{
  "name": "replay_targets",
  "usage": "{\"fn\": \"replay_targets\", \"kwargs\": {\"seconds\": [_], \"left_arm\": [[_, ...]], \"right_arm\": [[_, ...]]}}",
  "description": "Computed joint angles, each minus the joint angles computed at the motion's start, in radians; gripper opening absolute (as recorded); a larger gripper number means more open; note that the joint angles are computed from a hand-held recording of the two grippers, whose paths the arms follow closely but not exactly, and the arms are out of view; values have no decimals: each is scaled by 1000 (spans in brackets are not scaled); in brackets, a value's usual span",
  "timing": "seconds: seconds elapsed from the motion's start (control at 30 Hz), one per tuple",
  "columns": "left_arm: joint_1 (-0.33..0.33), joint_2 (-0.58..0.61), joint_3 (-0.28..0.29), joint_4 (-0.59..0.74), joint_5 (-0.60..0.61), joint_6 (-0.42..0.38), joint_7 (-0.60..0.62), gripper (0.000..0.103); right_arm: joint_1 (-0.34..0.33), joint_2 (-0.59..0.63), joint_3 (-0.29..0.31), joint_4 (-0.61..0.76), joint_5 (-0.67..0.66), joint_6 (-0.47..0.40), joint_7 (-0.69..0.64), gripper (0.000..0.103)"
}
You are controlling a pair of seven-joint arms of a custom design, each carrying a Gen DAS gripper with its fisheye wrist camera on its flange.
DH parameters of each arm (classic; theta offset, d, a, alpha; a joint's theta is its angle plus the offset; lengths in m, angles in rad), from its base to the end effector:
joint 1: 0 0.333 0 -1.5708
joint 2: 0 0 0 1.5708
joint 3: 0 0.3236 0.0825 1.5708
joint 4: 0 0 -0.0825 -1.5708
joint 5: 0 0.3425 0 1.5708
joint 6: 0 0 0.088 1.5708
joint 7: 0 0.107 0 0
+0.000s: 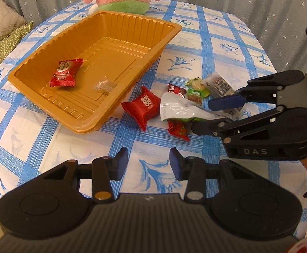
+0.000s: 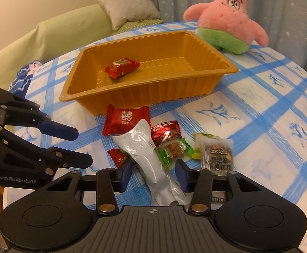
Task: Organize snacks
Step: 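Lower the right tool onto the white-silver packet and close it, then grasp a small red candy with the left tool while the right tool holds the white packet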
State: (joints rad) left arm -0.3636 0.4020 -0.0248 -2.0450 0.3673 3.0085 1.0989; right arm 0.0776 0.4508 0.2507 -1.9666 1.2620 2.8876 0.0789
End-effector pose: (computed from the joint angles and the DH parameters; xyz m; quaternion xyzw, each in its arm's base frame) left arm 0.5578 -0.2552 0.3417 -0.5840 0.7613 -0.2321 0.1598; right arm 0.5891 0.1295 0.3056 -0.8223 0.4391 -0.1002 0.3478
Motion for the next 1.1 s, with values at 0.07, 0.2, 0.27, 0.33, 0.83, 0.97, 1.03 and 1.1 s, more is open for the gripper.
{"fn": "replay_targets", "kwargs": {"seconds": [0.07,0.2,0.27,0.33,0.83,0.97,1.03,1.1], "left_arm": [[2,1,-1,0,-3,-1,2,40],[4,1,-3,-2,-6,1,6,40],[7,1,-6,-4,-8,5,12,40],[8,0,-8,-8,-10,12,19,39],[-31,43,12,34,-11,70,126,38],[-102,78,87,79,31,71,126,33],[-121,96,109,101,53,69,131,33],[-133,115,120,126,70,56,138,32]], "right_arm": [[5,8,2,5,-6,17,-13,40],[5,12,14,2,-16,44,-39,35],[4,9,22,-7,-22,57,-61,30],[-3,0,25,-20,-31,44,-56,29],[27,-122,-60,-120,161,-4,88,28],[42,-159,-97,-145,248,-11,67,28],[48,-174,-118,-155,278,-23,66,28],[60,-186,-136,-165,303,-17,57,28]]}}
